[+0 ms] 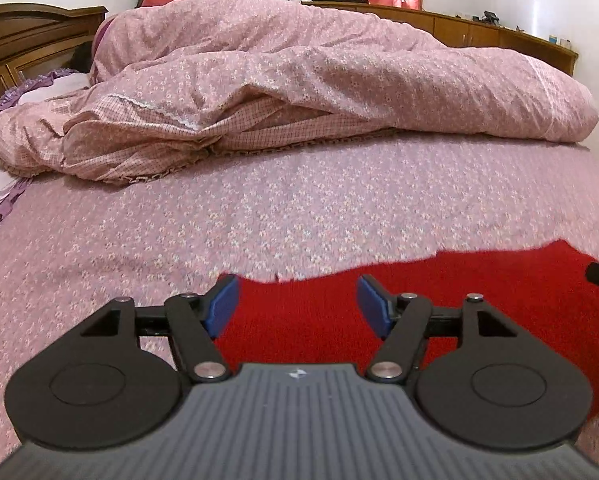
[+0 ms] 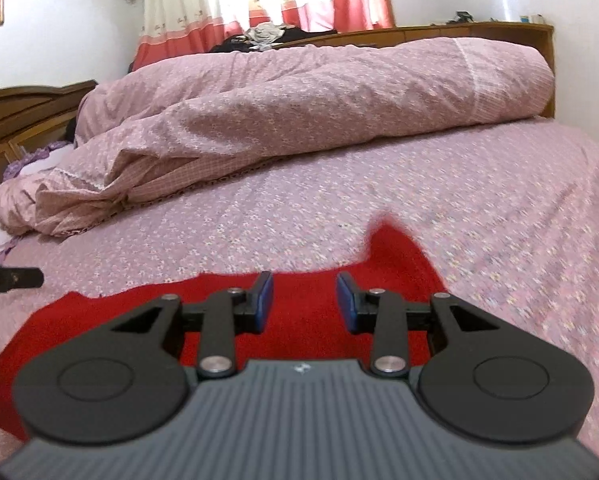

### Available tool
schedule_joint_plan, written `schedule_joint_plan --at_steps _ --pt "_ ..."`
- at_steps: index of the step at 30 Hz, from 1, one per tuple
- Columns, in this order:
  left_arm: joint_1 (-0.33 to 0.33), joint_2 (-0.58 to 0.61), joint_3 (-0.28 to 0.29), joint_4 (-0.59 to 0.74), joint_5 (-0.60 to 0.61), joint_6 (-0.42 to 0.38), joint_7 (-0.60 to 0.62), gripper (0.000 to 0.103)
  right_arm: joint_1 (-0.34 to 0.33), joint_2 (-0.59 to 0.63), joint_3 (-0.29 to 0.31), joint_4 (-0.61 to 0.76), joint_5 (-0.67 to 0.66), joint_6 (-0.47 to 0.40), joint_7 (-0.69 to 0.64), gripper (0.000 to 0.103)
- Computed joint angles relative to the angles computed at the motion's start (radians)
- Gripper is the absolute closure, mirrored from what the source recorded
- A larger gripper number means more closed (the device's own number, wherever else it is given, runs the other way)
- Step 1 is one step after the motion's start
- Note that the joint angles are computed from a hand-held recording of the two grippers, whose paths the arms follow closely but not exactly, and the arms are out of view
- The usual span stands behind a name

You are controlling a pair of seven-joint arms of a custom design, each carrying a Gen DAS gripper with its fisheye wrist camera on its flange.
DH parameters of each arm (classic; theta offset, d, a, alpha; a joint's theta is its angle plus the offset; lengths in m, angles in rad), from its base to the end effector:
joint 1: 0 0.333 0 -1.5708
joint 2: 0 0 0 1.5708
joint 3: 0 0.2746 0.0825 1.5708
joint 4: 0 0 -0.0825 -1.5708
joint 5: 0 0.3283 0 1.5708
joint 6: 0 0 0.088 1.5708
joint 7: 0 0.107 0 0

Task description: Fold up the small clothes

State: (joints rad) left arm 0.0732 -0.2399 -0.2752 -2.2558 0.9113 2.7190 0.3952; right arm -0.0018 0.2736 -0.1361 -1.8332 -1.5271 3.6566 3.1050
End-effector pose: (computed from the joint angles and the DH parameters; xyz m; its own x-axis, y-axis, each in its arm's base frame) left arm 0.4618 -0.1319 0.5086 0.2507 -0.9675 -0.0341 -0.5913 -0.1251 -0.7967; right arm 0.5365 0.0632 0.4542 0.3028 -0.9274 -0.2195 -0.4913 0.0454 -0.8698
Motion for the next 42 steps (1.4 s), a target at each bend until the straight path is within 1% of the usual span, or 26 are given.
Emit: schedule_joint_plan --at_steps 4,7,12,13,14,16,17,20,23,24,27,30,31,33,35,36,38,40,41,42 --pt "-0.021 -0.067 -0.005 -0.07 -0.066 -0.035 0.037 0.03 -0.027 -0.077 0.001 -0.138 0.071 -0.001 -0.091 0.065" --pt "-0.025 -0.122 -0.025 -0.122 -0.125 -0.075 0.057 0.03 -0.057 -0.142 0.008 -0.255 0.141 -0.008 -0.163 0.065" --pt "-0.019 -0.226 -0.058 -0.224 -0.213 -0.1 0.04 0.029 -0.103 -0.234 0.011 -0.394 0.187 -0.013 -0.178 0.063" --pt "-0.02 -0.244 -0.061 -0.244 -0.237 -0.103 0.044 0.029 -0.109 -0.252 0.009 -0.424 0.21 -0.012 -0.19 0.056" --pt "-0.02 -0.262 -0.065 -0.261 -0.259 -0.104 0.048 0.029 -0.112 -0.27 0.008 -0.46 0.251 -0.011 -0.218 0.046" --pt "-0.013 -0.286 -0.079 -0.286 -0.295 -0.105 0.051 0.029 -0.117 -0.302 0.004 -0.524 0.326 -0.008 -0.263 0.038" --pt "-0.011 -0.299 -0.085 -0.299 -0.311 -0.106 0.055 0.028 -0.118 -0.311 0.0 -0.538 0.331 -0.009 -0.255 0.038" --pt "-0.001 -0.325 -0.101 -0.323 -0.354 -0.105 0.066 0.028 -0.119 -0.316 -0.014 -0.531 0.271 -0.006 -0.168 0.038" --pt "0.014 -0.336 -0.118 -0.331 -0.38 -0.099 0.077 0.028 -0.118 -0.324 -0.014 -0.546 0.302 -0.011 -0.166 0.038" --pt "0.021 -0.338 -0.125 -0.332 -0.385 -0.096 0.076 0.028 -0.117 -0.321 -0.016 -0.537 0.284 -0.016 -0.133 0.038" --pt "0.035 -0.333 -0.133 -0.337 -0.402 -0.084 0.082 0.026 -0.118 -0.297 -0.02 -0.475 0.152 -0.031 0.051 0.038" --pt "0.052 -0.308 -0.145 -0.327 -0.409 -0.09 0.083 0.026 -0.125 -0.271 -0.011 -0.447 0.101 -0.026 0.156 0.038" --pt "0.053 -0.303 -0.145 -0.328 -0.41 -0.089 0.083 0.026 -0.126 -0.262 -0.008 -0.43 0.062 -0.031 0.211 0.038" --pt "0.053 -0.293 -0.138 -0.331 -0.415 -0.077 0.085 0.026 -0.125 -0.234 -0.002 -0.37 -0.06 -0.04 0.375 0.038" --pt "0.055 -0.286 -0.134 -0.333 -0.415 -0.066 0.09 0.026 -0.118 -0.199 -0.007 -0.32 -0.142 -0.027 0.504 0.038" --pt "0.058 -0.283 -0.134 -0.333 -0.414 -0.064 0.09 0.025 -0.114 -0.182 -0.011 -0.307 -0.147 -0.016 0.535 0.038" --pt "0.057 -0.276 -0.13 -0.332 -0.419 -0.063 0.094 0.025 -0.11 -0.157 -0.019 -0.305 -0.111 0.012 0.544 0.038" --pt "0.053 -0.268 -0.125 -0.33 -0.429 -0.067 0.1 0.025 -0.108 -0.14 -0.02 -0.312 -0.061 0.03 0.526 0.037" --pt "0.051 -0.266 -0.12 -0.331 -0.434 -0.065 0.103 0.025 -0.107 -0.135 -0.018 -0.318 -0.036 0.032 0.511 0.033" --pt "0.049 -0.263 -0.117 -0.332 -0.439 -0.064 0.105 0.024 -0.108 -0.133 -0.015 -0.333 0.006 0.034 0.475 0.033"
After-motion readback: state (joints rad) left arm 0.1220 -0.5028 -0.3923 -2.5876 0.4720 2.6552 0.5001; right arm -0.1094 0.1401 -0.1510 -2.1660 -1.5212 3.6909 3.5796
